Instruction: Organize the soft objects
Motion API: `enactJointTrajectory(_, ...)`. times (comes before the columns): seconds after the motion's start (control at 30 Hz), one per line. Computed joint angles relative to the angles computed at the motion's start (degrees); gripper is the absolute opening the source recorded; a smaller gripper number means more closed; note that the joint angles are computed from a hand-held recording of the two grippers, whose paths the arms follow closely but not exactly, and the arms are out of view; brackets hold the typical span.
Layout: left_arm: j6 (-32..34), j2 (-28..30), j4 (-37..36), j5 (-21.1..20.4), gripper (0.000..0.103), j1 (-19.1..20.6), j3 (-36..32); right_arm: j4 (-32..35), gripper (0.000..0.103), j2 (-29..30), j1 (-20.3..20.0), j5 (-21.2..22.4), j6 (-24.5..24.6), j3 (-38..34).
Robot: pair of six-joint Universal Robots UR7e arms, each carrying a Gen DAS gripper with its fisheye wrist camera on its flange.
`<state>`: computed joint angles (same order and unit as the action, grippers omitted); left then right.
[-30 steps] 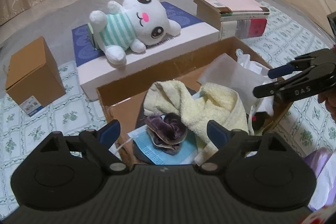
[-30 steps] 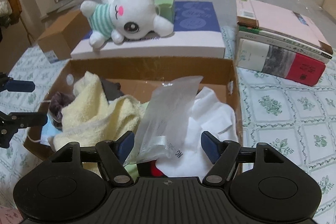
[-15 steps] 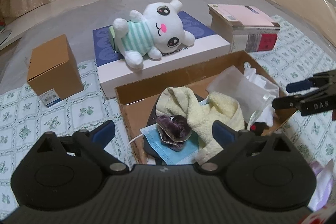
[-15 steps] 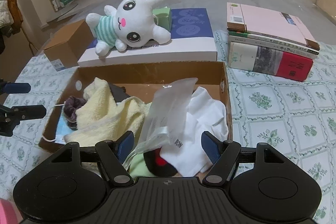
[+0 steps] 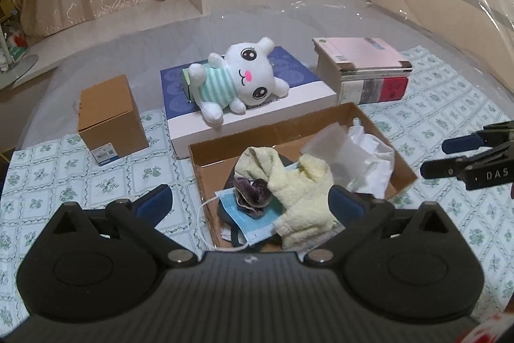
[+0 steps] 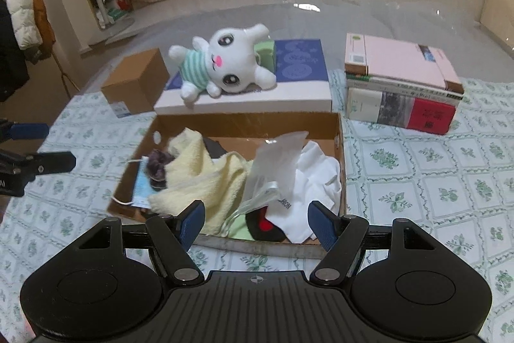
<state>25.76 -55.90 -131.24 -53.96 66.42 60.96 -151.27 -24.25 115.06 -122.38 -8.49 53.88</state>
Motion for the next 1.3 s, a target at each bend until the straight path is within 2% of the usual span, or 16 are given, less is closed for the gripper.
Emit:
enactJointTrajectory(0.17,-2.79,-3.99,1.34,1.43,0.102,-1.67,4.31,-2.23,0.071,-3.08,1.65,-0.08,0.33,4.64)
enactJointTrajectory(0.47,-4.98,-11.77,-4.88,4.34,0.102,-4.95,15.85,-6.68,0.071,-8.22,4.27,0.16,0.76,13.37)
enactJointTrajectory(0.6,-8.27,-15.29,-6.86,5.43,0.097,-6.39,20.91,-9.88,0.071,-10.50,5.33,0.03,1.13,17.87)
enactJointTrajectory(0.8,-8.43,-21.45,-16.40,7.60,0.096,-9.35,31.49,-17.47,0.071,-13.97,7.27,-1.00,0.00,26.28)
enactJointTrajectory(1.0,-9.83,-28.89,-23.42,8.54,0.102,-12.64,42.82,-26.41,0.071,-17.39,9.51,-1.75,-1.92,36.38)
enactJointTrajectory(1.17,-15.77,-35.21,-23.47,10.49,0.102,-15.07,50.83,-34.95,0.071,-19.71,10.92,-3.20,0.36,45.05)
enactJointTrajectory(1.3,-19.25,-40.01,-22.23,13.89,0.102,-17.74,56.76,-39.24,0.071,-20.59,11.93,-4.68,2.40,50.03)
